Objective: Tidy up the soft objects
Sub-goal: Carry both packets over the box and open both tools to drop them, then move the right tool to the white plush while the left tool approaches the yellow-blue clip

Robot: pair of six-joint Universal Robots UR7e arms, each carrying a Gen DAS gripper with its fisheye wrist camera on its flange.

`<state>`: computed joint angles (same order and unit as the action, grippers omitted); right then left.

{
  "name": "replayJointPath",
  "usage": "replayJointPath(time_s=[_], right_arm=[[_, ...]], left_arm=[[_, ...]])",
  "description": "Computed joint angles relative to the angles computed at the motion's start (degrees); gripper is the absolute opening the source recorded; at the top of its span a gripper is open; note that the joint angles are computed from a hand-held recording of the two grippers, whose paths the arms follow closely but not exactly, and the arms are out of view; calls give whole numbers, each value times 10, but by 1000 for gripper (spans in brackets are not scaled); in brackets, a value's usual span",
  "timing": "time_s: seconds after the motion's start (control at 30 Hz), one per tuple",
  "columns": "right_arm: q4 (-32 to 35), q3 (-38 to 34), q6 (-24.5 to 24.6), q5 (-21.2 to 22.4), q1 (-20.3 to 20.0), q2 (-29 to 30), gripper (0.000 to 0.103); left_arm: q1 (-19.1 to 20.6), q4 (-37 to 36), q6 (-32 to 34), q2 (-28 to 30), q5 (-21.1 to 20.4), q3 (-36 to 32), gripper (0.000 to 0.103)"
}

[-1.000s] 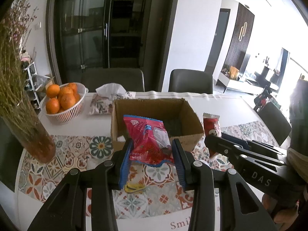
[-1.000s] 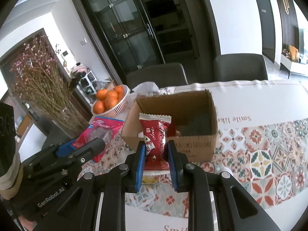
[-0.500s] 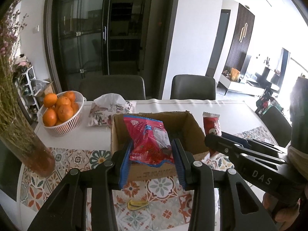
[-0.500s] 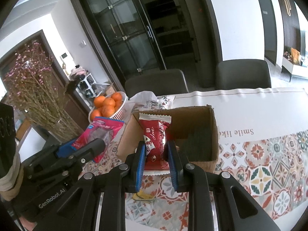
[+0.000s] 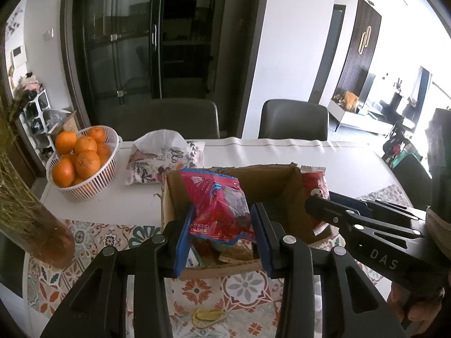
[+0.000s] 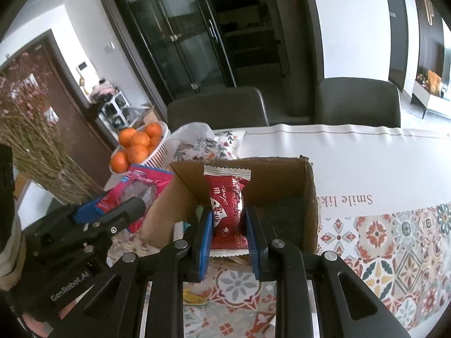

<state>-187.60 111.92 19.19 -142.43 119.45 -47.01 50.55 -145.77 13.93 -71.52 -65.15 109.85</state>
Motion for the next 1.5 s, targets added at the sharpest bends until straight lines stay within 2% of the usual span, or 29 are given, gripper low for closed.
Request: replayJointPath(time_s=[0.27,0.73,0.93,1.0,1.17,1.3,1.5], right_arm=[[54,-12,5,20,-32,5,24],[102,-9,26,46,-79,13,24],[125,-13,31,44,-81,12,29],[133,-13,39,42,-82,10,30],[123,-6,44,33,-74,4,33],[107,2,51,5,-58,2,40],[92,11,71,-32,-29,1,43]], left_arm=[[22,16,6,46,9,-25,40],[42,65,2,97,33,-54,40],[43,75,-2,101,38,-56,41],[41,72,-3,101,46,-54,47],[36,63,0,88,47,-46,48],[28,59,-3,71,51,-35,48],[18,62,-10,42,49,-19,49]])
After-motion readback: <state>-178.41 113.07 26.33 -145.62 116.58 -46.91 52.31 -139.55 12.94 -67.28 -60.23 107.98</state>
